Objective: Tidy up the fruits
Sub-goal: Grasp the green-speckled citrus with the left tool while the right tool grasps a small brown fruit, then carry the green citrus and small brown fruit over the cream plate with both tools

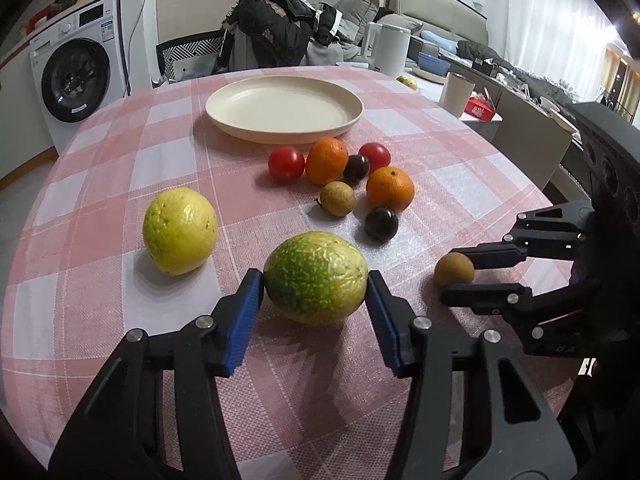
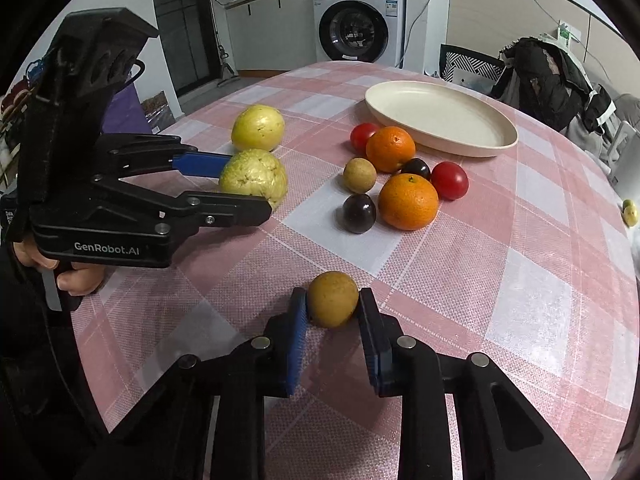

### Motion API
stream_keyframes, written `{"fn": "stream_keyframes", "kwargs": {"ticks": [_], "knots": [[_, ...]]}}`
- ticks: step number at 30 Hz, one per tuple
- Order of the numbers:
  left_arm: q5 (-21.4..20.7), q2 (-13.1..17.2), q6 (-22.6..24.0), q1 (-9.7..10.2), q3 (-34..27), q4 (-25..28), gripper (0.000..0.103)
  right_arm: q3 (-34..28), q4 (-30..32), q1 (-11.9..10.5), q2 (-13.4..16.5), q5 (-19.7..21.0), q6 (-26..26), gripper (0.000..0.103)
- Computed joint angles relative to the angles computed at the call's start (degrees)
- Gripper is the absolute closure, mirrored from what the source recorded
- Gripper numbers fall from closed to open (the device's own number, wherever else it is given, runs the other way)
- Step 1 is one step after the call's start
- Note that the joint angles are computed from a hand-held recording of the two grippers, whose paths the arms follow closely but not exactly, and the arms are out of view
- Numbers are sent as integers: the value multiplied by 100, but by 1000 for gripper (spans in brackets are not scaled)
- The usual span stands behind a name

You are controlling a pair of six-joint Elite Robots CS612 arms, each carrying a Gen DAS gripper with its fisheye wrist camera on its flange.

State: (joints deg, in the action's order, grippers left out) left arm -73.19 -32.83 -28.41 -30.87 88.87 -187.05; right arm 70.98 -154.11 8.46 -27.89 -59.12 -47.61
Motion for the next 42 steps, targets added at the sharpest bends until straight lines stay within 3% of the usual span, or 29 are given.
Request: {"fn": "stream_keyframes", "kwargs": {"ticks": [3, 8, 12, 15, 20, 33, 42], "knots": [[62, -15, -24, 6, 31, -150, 55, 10, -134, -24, 6, 112, 119, 77], [95, -51, -17, 22, 62, -408, 74, -9, -538, -79, 21, 344, 510, 77], [101, -61, 105, 15, 40, -372, 74, -89, -625, -98, 53, 447, 729, 77], [-15, -48, 117, 25, 25, -336, 71, -140, -600, -88, 75, 428, 774, 77], [-92, 7, 53, 47, -78, -101, 50, -155, -598, -91, 94, 446, 797, 77], [-365, 209, 36, 138, -556, 352, 50, -140, -702, -122, 100, 423, 859, 77], [-362, 241, 229, 141, -648, 254, 72, -174, -712, -154, 119, 455, 920, 77]]}}
